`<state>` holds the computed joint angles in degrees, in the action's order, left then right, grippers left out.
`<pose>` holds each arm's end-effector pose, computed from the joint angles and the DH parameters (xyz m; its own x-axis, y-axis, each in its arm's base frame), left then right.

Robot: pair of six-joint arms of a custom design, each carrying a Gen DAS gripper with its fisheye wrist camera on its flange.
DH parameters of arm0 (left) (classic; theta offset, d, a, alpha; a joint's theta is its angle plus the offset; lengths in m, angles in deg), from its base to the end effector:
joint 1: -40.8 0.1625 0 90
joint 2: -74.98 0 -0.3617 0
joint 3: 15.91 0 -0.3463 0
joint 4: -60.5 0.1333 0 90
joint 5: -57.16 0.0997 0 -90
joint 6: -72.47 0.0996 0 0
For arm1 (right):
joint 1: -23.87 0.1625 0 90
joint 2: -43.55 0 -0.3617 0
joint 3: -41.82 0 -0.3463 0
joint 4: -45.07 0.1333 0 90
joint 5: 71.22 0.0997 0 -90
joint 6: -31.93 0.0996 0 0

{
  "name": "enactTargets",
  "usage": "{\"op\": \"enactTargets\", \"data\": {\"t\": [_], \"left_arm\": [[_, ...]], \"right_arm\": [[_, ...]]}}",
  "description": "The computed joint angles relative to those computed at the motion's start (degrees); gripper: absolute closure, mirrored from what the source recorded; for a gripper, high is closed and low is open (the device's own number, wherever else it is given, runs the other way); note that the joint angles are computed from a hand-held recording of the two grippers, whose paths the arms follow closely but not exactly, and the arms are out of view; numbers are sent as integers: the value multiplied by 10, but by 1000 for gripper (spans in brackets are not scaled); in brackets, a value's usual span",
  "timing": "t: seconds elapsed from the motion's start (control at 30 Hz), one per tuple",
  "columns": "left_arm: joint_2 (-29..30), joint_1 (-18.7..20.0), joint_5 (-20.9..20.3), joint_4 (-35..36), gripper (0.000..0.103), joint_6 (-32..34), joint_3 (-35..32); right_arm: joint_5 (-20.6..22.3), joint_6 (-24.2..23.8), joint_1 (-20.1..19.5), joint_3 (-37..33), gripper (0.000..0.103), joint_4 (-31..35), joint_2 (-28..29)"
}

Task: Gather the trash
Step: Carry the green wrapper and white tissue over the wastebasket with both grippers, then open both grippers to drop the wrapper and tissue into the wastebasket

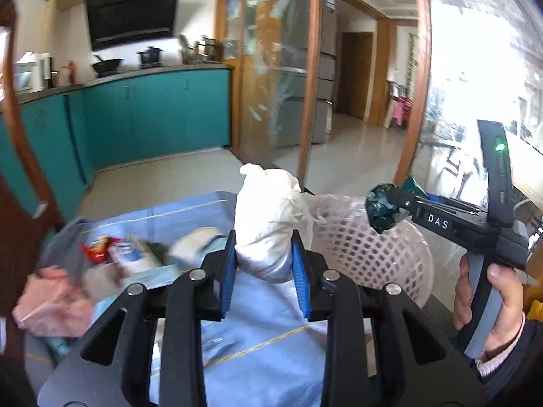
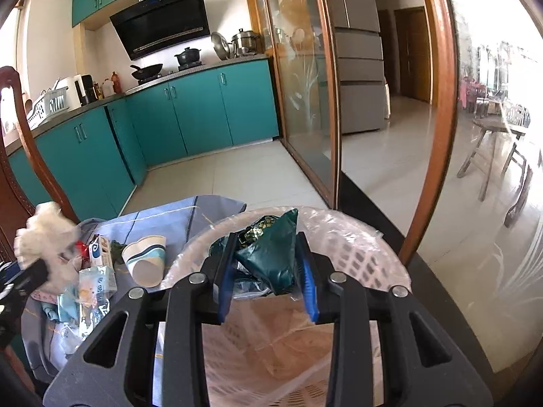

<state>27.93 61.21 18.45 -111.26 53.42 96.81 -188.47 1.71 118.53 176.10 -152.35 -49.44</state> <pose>-0.3971 -0.3729 0.0795 -0.6917 0.3734 -0.6182 0.7139 0.4834 -0.5067 0.1169 -0.3543 0.3505 -0.7785 0.0952 0.6204 -0.4915 0.5222 -0.6969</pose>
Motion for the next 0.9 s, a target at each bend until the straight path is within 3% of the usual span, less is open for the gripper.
{"op": "enactTargets", "data": {"t": [0.07, 0.27, 0.37, 0.43, 0.5, 0.6, 0.77, 0.9], "left_arm": [[29, 10, -26, -5, 72, 19, -28], [104, 43, -103, 32, 71, 27, -108], [109, 59, -149, 44, 59, 23, -116], [114, 54, -125, 43, 39, 26, -112], [110, 49, -102, 30, 35, 27, -99], [89, 53, -82, 40, 33, 2, -81], [24, 57, -23, 78, 31, -75, -28], [-63, 43, 64, 169, 29, -139, 34]], "right_arm": [[1, -17, -6, 8, 69, -24, -6], [21, 1, -44, 15, 69, 16, -45], [39, 23, -54, 12, 68, 48, -58], [44, 34, -58, 11, 59, 59, -63], [46, 43, -54, 10, 42, 53, -60], [54, 49, -50, 11, 26, 41, -56], [58, 49, -36, 3, 22, 50, -38], [55, 34, -11, -3, 21, 49, -13]]}}
